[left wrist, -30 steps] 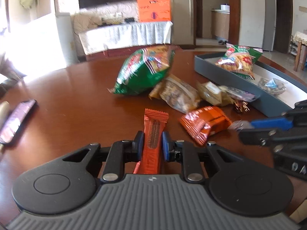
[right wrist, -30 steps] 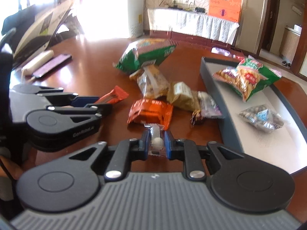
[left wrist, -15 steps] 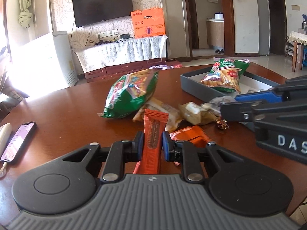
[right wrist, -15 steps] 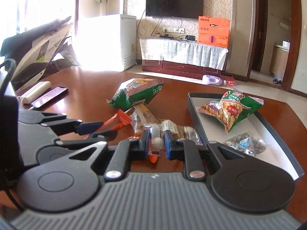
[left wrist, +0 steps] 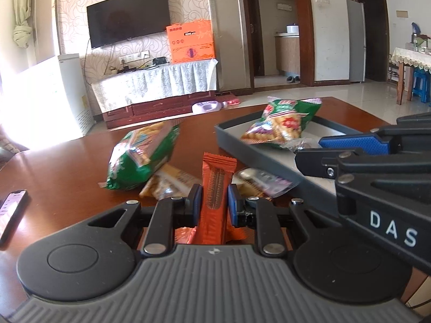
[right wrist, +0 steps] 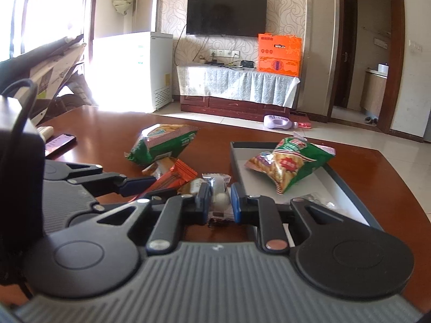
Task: Organize snacks
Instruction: 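Carry orange bar into the grey box and open left tool while right tool carries the candy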
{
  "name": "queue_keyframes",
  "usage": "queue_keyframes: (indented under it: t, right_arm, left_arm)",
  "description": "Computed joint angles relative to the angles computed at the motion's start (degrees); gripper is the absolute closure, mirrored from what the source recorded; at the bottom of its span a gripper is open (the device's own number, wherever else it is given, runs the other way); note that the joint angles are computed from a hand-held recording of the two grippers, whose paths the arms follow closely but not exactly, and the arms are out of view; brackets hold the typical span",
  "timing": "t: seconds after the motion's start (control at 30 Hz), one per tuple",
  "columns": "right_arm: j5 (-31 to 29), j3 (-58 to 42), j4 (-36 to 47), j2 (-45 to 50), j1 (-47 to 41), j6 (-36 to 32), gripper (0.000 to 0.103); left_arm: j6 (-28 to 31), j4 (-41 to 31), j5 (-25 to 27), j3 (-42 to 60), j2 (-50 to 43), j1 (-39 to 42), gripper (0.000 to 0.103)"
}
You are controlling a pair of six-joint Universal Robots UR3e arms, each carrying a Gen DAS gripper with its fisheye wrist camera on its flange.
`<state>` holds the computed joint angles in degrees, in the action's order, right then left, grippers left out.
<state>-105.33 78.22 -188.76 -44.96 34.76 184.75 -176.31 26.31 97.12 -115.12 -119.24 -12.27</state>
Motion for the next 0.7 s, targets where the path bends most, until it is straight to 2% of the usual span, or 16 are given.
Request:
queue_keyframes:
  t: [0.4,0.7]
  right_arm:
    - [-0.8,11.8,-6.6,-5.7,-3.0,1.0,0.083]
    - [-0.8,16.2,-9.1,-7.9,-4.7,2.0,0.083]
  left_arm:
    - [-0.6,-2.7,1.6,7.2,-3.9,-5.0,0.078]
    - [0.1,-4.6,1.2,13.2,-7.1,-7.9,0.078]
